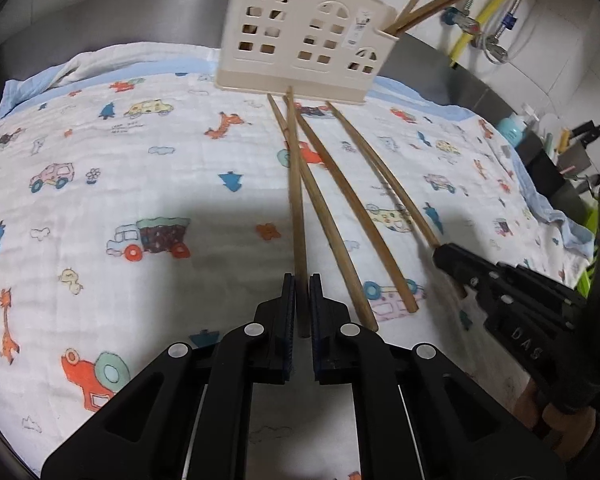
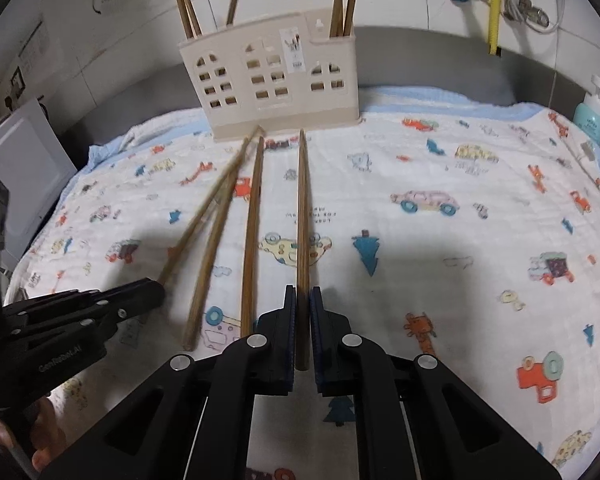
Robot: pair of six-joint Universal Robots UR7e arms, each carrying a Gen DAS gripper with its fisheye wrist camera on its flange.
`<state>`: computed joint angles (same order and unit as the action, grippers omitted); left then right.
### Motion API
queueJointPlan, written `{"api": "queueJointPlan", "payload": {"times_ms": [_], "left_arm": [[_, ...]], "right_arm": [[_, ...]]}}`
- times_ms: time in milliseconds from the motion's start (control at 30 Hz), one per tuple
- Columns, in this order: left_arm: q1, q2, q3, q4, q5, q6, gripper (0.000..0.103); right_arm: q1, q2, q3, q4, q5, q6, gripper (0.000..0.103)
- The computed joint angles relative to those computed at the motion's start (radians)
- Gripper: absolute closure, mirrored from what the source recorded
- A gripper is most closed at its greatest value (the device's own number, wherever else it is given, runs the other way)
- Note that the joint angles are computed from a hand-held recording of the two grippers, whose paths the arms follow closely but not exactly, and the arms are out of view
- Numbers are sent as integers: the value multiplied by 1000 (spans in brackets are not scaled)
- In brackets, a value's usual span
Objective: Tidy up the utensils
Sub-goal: 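Lift both held chopsticks upright and carry them above the beige holder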
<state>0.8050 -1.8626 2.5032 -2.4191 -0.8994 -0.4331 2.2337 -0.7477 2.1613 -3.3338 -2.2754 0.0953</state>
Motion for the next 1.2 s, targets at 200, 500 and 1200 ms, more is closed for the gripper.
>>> {"api": "queueJointPlan", "payload": {"times_ms": [200, 500, 1200], "left_arm": [[18, 15, 0, -10, -3, -22, 92], [-5, 22, 4, 7, 31, -11, 96], [-143, -76, -137, 55, 181, 247, 100]], "right_arm": [[41, -42, -10, -20, -18, -58, 96], [93, -118, -80, 5, -8, -180, 96], [107, -186, -340, 310, 69, -300, 97]]}}
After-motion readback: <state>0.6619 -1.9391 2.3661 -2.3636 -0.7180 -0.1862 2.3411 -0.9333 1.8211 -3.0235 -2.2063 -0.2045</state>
